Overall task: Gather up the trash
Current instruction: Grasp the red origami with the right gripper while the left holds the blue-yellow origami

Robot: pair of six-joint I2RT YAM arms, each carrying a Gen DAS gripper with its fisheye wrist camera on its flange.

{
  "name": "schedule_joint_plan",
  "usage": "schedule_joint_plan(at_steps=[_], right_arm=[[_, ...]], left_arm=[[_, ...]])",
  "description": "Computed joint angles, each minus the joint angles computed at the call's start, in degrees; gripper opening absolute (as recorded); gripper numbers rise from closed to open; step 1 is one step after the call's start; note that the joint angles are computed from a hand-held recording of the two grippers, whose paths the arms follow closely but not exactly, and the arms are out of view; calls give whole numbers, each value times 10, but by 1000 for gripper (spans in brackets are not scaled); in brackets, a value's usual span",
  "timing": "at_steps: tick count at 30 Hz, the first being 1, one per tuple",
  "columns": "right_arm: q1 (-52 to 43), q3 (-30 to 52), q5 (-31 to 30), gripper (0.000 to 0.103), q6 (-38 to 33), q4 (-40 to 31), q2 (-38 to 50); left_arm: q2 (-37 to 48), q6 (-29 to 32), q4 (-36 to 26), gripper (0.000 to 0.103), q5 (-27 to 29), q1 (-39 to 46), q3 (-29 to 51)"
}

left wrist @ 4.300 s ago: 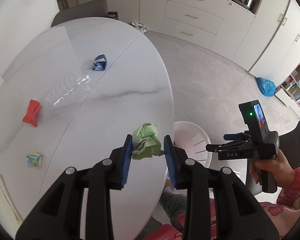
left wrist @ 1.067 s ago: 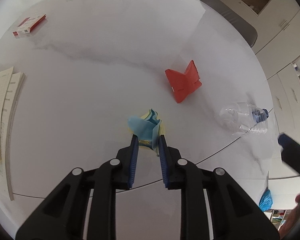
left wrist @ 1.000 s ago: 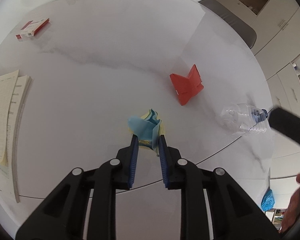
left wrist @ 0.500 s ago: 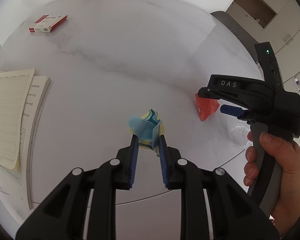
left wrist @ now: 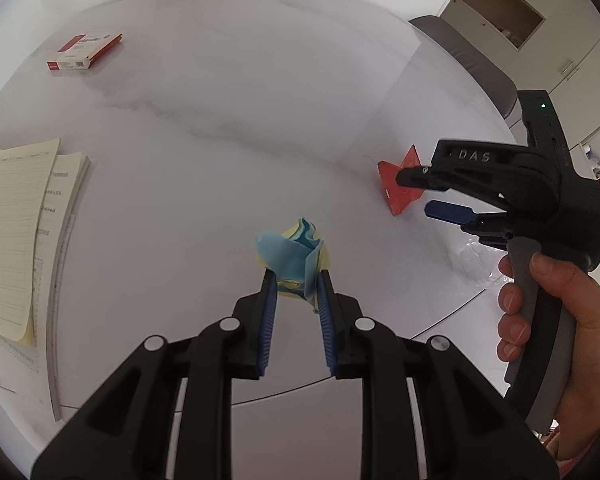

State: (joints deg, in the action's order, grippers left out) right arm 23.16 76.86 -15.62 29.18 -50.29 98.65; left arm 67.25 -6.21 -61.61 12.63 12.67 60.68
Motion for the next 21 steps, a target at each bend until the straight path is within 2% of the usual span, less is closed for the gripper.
schedule_joint_plan(at_steps=[2,3,6,9,11,13,14,21], right_arm=[[-4,11,11,79,23,-2,1],[-6,18,12,80,35,-1,6],[-7,48,11,80,56,-9,38],[15,96,52,79,49,-33,81],[34,120,79,69,40,-46,103],[44,124,91,47,22,-50,111],[49,126,94,42,15,-50,115],[43,75,66,37,-14,-20,63]], left_arm=[[1,2,0,21,7,5,0],[3,4,1,21,11,9,0],[7,10,5,21,18,17,0],[13,20,7,21,26,28,0],[16,25,8,21,30,33,-1],[17,28,9,21,32,35,-3],[18,30,9,21,33,37,-4],[1,43,9,21,25,20,-6]])
